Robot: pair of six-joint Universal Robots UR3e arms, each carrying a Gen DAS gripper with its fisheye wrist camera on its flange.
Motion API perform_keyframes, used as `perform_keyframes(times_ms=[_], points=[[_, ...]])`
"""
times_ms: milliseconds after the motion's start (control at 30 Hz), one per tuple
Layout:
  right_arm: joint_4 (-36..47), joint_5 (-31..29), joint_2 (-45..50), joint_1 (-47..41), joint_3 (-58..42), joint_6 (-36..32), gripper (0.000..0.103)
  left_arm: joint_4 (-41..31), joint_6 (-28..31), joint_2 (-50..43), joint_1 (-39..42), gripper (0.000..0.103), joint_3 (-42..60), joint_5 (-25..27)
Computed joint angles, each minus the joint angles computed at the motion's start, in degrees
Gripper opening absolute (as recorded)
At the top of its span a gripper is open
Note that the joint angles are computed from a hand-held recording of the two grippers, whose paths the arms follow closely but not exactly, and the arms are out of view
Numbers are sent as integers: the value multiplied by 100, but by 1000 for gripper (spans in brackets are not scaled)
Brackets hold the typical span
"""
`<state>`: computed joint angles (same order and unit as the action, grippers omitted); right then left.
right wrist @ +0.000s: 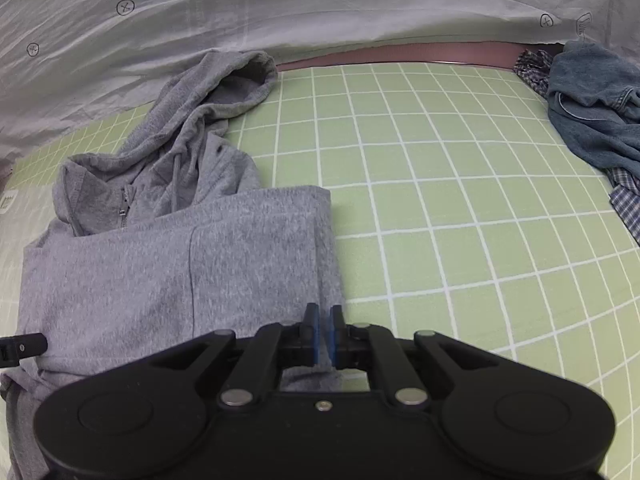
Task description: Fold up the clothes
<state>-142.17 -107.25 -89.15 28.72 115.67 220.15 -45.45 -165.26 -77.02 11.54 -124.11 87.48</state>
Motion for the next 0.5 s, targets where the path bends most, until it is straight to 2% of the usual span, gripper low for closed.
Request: perform_keyframes(times_ms=[167,300,367,500], points=[[98,-102,40,13,-44,-36,11,-67,89,-126,-3,103,121,-23],[250,-183,-15,-3,-81,-5,25,-299,154,-182,-46,103,353,37],[268,-192,-130,-60,-29,47,38,-340,225,-133,-74,103,438,66],[290,-311,-260,-173,-40,19,72,-399,246,-101,79,103,766,-204]])
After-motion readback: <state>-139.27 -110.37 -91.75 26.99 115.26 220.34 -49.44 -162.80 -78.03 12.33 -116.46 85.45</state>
